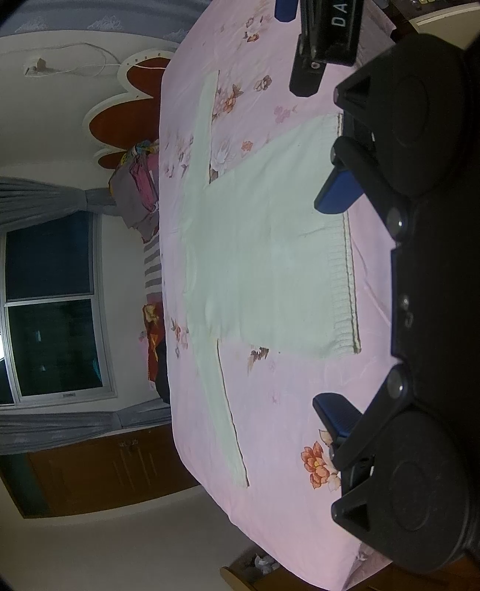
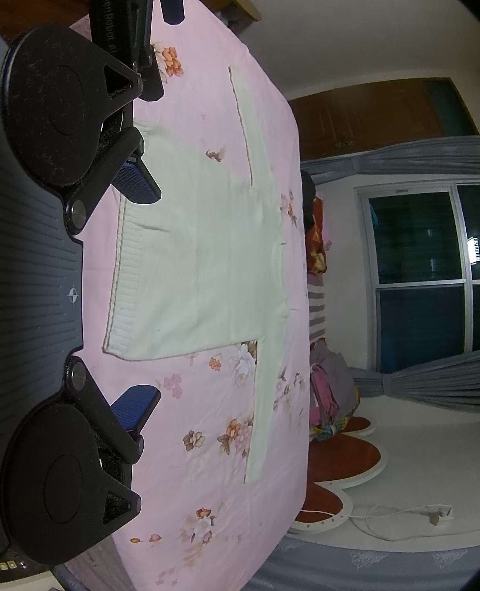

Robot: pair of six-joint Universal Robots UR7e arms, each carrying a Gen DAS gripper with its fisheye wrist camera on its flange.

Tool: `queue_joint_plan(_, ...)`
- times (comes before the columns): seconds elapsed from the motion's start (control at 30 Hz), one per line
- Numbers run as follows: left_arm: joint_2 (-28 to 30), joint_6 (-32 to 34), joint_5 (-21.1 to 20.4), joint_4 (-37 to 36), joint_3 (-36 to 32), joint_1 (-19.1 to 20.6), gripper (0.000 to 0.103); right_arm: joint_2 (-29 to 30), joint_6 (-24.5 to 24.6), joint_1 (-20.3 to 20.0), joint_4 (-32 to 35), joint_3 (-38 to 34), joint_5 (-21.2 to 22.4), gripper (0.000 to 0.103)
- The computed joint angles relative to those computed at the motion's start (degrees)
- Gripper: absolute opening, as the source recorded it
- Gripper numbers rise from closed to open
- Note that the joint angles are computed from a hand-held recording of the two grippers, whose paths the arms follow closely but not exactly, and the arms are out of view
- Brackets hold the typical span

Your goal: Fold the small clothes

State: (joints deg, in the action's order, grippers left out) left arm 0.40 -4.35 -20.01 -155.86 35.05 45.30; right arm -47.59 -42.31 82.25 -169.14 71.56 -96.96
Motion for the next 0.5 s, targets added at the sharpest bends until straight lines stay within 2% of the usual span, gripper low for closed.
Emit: queue_joint_plan(0.5, -0.21, 0.18, 0.07, -0.87, 0.79, -0.35, 0.103, -0.22, 0.24, -0.16, 0.09, -0.02, -0.38, 0.103)
